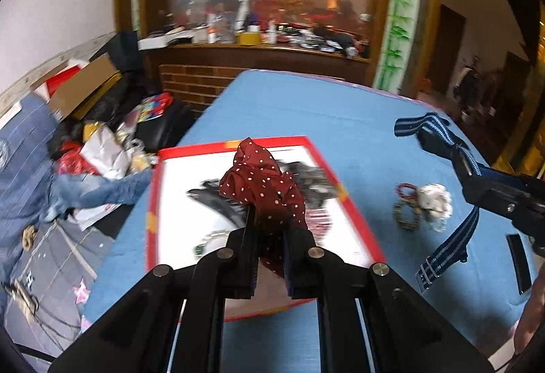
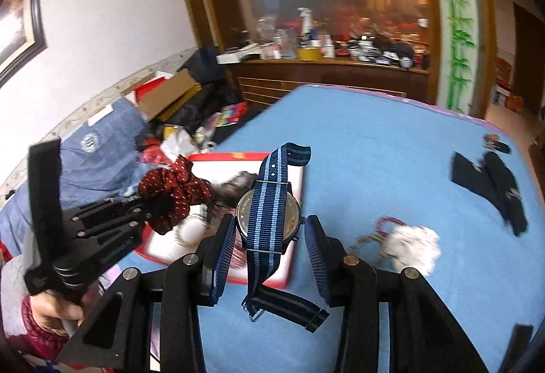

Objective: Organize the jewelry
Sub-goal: 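Carry both held items over the white box and release them inside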

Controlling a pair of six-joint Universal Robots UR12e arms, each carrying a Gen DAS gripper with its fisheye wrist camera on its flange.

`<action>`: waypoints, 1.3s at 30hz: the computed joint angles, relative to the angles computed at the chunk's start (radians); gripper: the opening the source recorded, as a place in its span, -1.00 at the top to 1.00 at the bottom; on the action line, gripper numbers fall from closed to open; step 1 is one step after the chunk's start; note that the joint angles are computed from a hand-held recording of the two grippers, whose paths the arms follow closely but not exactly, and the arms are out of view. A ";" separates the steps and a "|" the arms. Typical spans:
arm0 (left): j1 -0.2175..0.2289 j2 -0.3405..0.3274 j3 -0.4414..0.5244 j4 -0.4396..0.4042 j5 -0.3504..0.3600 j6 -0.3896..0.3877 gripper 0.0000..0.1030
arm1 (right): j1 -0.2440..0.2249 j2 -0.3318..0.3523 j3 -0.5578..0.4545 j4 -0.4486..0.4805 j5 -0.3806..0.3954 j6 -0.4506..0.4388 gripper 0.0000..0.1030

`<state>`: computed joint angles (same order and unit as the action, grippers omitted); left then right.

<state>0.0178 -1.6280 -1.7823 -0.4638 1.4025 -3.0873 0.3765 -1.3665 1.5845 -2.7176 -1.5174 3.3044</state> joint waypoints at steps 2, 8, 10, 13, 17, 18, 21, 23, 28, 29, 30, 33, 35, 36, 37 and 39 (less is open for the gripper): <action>0.016 -0.002 -0.005 -0.004 0.006 -0.012 0.79 | 0.007 0.024 -0.027 0.008 0.028 -0.002 0.12; 0.041 -0.015 -0.019 -0.022 0.015 -0.034 0.79 | 0.027 0.093 -0.100 0.046 0.097 -0.017 0.11; 0.045 -0.021 -0.022 -0.031 0.018 -0.032 0.79 | 0.037 0.116 -0.121 0.066 0.101 -0.026 0.11; 0.048 -0.027 -0.029 -0.045 0.013 -0.030 0.79 | 0.048 0.149 -0.146 0.101 0.106 -0.044 0.11; 0.050 -0.031 -0.040 -0.055 0.006 -0.024 0.79 | 0.058 0.178 -0.162 0.169 0.101 -0.058 0.11; 0.050 -0.033 -0.042 -0.057 0.007 -0.025 0.79 | 0.059 0.184 -0.166 0.183 0.097 -0.061 0.11; 0.051 -0.042 -0.045 -0.068 0.008 -0.020 0.79 | 0.060 0.202 -0.176 0.229 0.088 -0.057 0.19; 0.050 -0.049 -0.043 -0.074 0.007 -0.019 0.79 | 0.061 0.215 -0.187 0.252 0.070 -0.052 0.19; 0.043 -0.062 -0.038 -0.080 0.031 -0.018 0.78 | 0.058 0.235 -0.207 0.278 0.047 -0.045 0.20; 0.042 -0.065 -0.035 -0.082 0.035 -0.019 0.78 | 0.058 0.239 -0.211 0.281 0.042 -0.045 0.20; 0.041 -0.067 -0.032 -0.084 0.035 -0.019 0.78 | 0.058 0.242 -0.217 0.286 0.035 -0.045 0.20; 0.038 -0.078 -0.019 -0.087 0.045 -0.019 0.78 | 0.059 0.257 -0.239 0.295 0.009 -0.044 0.20; 0.035 -0.085 -0.011 -0.088 0.050 -0.023 0.78 | 0.057 0.266 -0.251 0.299 -0.005 -0.031 0.20; 0.034 -0.091 -0.005 -0.089 0.055 -0.025 0.78 | 0.056 0.271 -0.258 0.300 -0.008 -0.026 0.20; 0.033 -0.095 0.000 -0.090 0.059 -0.028 0.77 | 0.054 0.277 -0.266 0.296 -0.015 -0.021 0.20; 0.030 -0.103 0.009 -0.087 0.068 -0.031 0.77 | 0.054 0.287 -0.279 0.296 -0.030 -0.013 0.20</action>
